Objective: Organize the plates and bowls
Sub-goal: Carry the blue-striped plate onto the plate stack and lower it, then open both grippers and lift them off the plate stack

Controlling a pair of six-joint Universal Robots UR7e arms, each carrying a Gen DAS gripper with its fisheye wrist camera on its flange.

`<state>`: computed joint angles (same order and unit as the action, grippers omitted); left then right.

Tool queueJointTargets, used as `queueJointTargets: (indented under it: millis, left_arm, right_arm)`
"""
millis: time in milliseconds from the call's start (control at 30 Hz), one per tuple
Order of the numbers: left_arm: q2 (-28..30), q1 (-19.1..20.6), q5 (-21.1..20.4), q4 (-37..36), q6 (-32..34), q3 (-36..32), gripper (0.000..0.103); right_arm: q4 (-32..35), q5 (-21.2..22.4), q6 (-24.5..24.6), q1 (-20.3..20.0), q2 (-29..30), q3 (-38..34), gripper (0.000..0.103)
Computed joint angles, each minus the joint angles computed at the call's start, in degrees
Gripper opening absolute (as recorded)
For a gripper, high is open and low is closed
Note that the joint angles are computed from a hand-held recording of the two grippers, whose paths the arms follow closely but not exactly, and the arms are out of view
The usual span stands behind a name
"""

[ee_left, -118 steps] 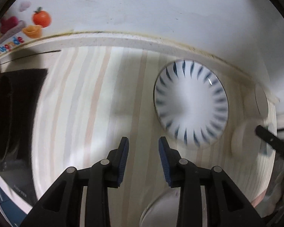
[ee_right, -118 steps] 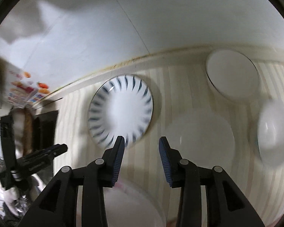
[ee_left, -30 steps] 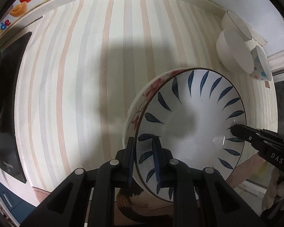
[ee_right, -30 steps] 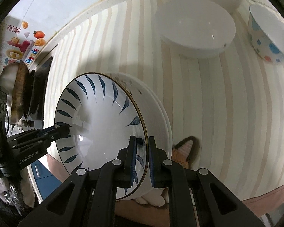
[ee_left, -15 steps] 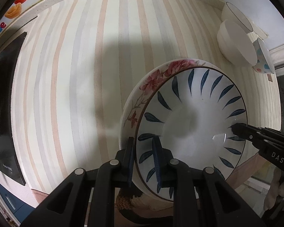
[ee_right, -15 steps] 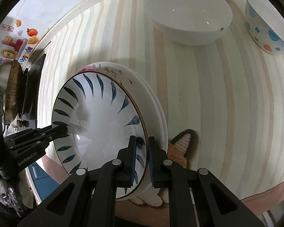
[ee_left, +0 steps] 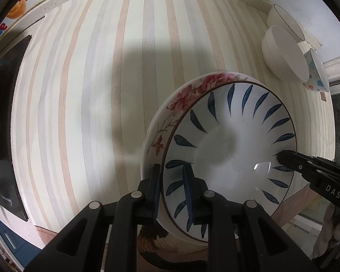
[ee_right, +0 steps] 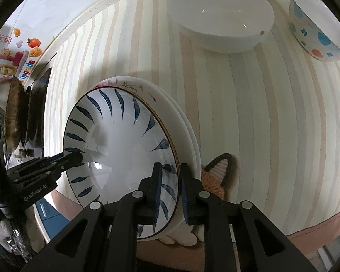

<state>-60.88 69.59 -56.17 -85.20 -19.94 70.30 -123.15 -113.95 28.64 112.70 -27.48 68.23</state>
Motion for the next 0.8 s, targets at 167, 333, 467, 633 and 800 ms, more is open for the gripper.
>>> queueJointTargets:
  millis: [167,333,467,633,800]
  left_arm:
    - [0.4,0.7,-0.8,0.5,0.4,-0.9,0.017]
    - [0.7,0.9,-0.7,1.4,0.4,-2.1,0.017]
    - [-0.1,0.4,0.0,1.4,-0.2,-1.7,0.017]
    - [-2.9,-1.9,1.1,2.1,-1.2,-0.4,0.017]
    - [-7.1,-5.8,2.7,3.5,-1.8,1.1,0.017]
  right_arm:
    - [0.1,0.6,1.2,-0.2,-0.4,0.2,0.02]
    - [0.2,1.2,1.3,-0.4,-0.9,0.3,0.022]
    - [0.5,0.7,2.0,-0.1,-1.2,0.2,0.022]
    - [0.4,-1.7,2.4,2.0,-2.4,0.5,0.022]
    - [3.1,-5.3,3.7,6.5,-3.6,-0.4,0.026]
